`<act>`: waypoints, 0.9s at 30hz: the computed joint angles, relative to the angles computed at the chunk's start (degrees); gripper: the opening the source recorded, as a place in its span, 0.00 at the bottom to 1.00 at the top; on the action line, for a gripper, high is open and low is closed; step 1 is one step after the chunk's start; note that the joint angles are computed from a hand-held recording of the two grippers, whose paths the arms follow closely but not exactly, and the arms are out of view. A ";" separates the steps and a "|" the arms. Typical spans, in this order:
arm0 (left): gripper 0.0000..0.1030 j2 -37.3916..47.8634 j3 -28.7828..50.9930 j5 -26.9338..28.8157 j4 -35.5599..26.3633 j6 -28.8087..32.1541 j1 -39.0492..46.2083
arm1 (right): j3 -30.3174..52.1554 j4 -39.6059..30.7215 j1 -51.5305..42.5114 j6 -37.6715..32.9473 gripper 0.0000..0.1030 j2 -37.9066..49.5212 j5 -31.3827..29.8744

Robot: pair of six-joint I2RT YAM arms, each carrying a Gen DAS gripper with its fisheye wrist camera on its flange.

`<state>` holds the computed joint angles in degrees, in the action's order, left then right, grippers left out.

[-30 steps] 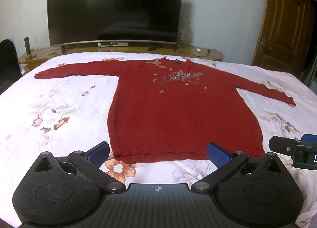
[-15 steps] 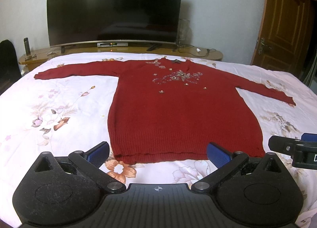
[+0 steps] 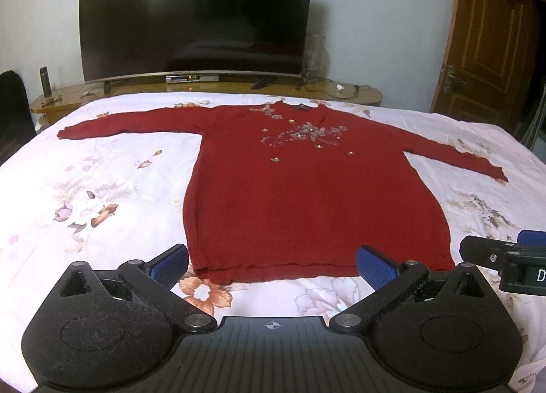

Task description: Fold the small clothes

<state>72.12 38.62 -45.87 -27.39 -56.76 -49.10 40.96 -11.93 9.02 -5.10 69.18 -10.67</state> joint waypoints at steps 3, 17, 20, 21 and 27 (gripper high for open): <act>1.00 -0.04 0.02 -0.15 -0.23 -0.19 -0.21 | -0.04 -0.07 -0.35 -0.09 1.00 -0.09 -0.19; 1.00 -1.22 -0.23 0.30 -0.27 0.41 -0.64 | -0.47 0.08 -0.81 -0.24 1.00 -0.87 -0.67; 1.00 -2.86 -1.18 0.39 0.90 1.32 -0.34 | -0.60 0.02 -0.58 -0.20 1.00 -0.98 -0.35; 1.00 -4.16 -2.13 1.20 2.50 2.50 0.33 | -0.70 0.10 -0.51 -0.25 1.00 -1.10 -0.14; 1.00 -7.24 -5.11 7.20 10.95 9.78 6.67 | -1.18 2.93 -2.43 0.33 1.00 -1.54 -0.62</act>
